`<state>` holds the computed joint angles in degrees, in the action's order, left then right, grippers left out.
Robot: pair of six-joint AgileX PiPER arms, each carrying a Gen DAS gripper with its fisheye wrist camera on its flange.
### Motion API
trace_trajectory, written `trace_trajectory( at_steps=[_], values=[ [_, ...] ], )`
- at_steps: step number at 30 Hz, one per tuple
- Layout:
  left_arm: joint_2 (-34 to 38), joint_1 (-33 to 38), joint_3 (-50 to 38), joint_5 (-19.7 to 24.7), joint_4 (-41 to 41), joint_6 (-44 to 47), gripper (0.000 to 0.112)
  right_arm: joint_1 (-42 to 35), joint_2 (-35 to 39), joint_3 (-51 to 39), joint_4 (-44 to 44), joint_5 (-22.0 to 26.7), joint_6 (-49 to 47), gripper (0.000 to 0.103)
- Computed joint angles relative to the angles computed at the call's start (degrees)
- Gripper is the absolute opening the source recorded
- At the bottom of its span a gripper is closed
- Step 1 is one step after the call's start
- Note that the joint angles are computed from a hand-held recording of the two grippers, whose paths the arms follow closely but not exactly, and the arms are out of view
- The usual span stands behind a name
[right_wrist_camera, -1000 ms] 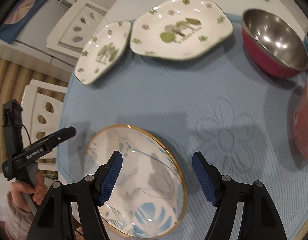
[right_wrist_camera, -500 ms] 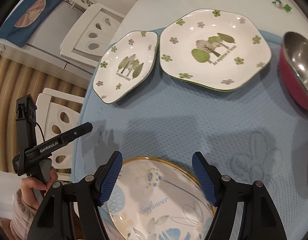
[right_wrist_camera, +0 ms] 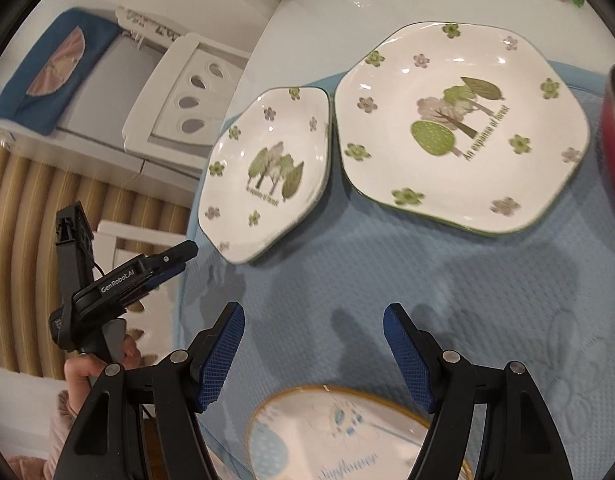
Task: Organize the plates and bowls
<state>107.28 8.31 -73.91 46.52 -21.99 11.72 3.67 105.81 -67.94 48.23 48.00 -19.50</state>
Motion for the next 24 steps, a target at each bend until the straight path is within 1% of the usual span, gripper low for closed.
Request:
trace_trajectory(
  at_steps=[4, 7, 10, 13, 17, 19, 22, 24],
  values=[
    [3.04, -0.23, -3.63, -0.13, -0.12, -0.63, 0.061, 1.12, 2.79, -1.85, 2.96, -2.21, -0.19, 0.071],
    [4.89, -0.76, -5.44, -0.69, -0.44, -0.35, 0.061, 1.45, 4.62, -2.53, 7.01, -4.35, -1.95, 0.071],
    [7.07, -1.32, -7.49, -0.94, -0.25, -1.01, 0.061, 2.13, 6.57, -3.85, 9.06, -7.11, -1.83, 0.068],
    [8.74, -1.39, -8.93, -1.41, -1.33, -0.12, 0.059, 2.26, 8.38, -5.5, 10.98, -8.64, -2.11, 0.066],
    [10.29, -1.94, -10.42, -1.46, -1.09, 0.47, 0.059, 3.43, 11.14, -10.1, 5.2, -9.45, 2.97, 0.062],
    [11.24, -1.77, -11.36, -0.56, -2.05, 1.33, 0.059, 3.24, 11.89, -10.54, 6.41, -9.02, 2.19, 0.06],
    [11.38, -1.8, -11.14, -1.34, -2.89, 1.92, 0.059, 3.58, 12.68, -11.28, 4.6, -9.27, 3.44, 0.058],
    [11.48, -2.09, -11.28, -1.58, -2.86, 2.46, 0.059, 3.45, 13.37, -11.75, 5.07, -9.08, 2.85, 0.054]
  ],
)
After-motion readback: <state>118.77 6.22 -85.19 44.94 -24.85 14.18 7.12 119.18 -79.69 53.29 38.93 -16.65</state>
